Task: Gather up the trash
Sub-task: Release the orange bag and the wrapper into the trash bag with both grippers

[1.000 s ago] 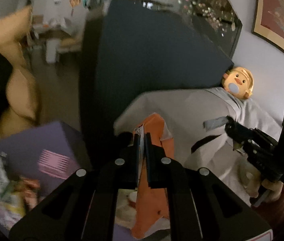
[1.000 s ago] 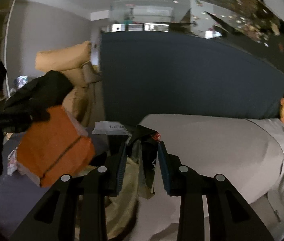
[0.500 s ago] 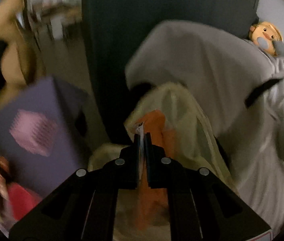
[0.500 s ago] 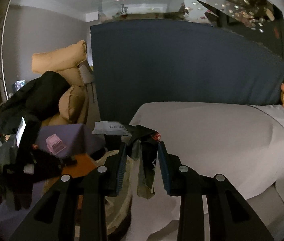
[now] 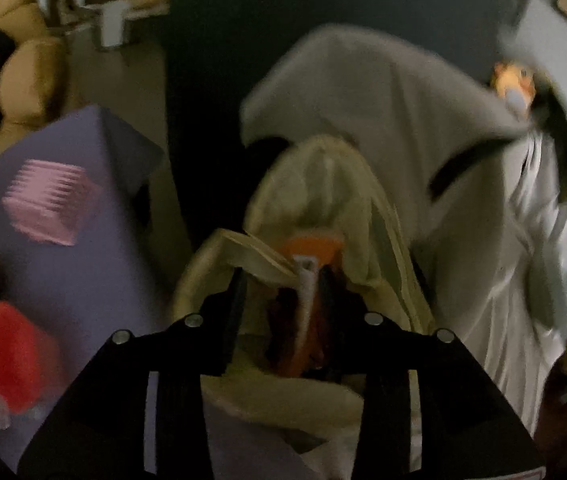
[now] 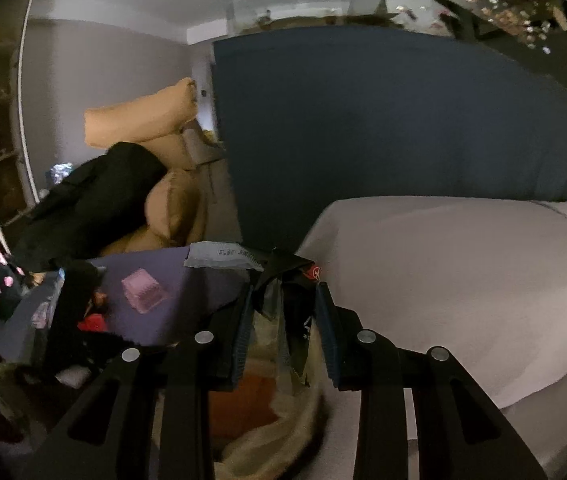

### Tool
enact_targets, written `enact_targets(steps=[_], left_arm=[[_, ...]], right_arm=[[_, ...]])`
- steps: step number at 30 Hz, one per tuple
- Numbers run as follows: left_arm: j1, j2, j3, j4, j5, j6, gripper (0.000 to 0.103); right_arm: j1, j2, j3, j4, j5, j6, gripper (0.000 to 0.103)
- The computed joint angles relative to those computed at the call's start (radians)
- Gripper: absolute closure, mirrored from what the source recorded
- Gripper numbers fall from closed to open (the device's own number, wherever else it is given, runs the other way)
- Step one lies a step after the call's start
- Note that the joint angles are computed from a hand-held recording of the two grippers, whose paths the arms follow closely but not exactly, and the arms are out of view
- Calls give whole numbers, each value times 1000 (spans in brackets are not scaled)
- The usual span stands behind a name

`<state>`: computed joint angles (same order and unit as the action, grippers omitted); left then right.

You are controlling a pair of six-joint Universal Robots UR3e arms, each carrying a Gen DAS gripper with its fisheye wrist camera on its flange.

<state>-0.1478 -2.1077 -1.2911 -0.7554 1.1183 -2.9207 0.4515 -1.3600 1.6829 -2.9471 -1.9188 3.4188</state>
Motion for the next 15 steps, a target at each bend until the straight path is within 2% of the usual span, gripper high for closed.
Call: enact_targets(steps=[2,5,9,12,15], left_arm=[[48,78,-88,65,-13,-21,58],[110,156,-161,112,-26,-22,54],[194,267,-292,164,-77,-3,49],[251,349,-380,160,-107,37,48],[308,421,-458,158,-142,77,47]], right_arm=[[6,30,-28,-9,29,9,73],[1,95,-77,-18,124,24,73],[-28,221,-118,-58,301,55,73],[-4,340,-222,63,268,54,73],[4,390,-249,158,230,74,73]])
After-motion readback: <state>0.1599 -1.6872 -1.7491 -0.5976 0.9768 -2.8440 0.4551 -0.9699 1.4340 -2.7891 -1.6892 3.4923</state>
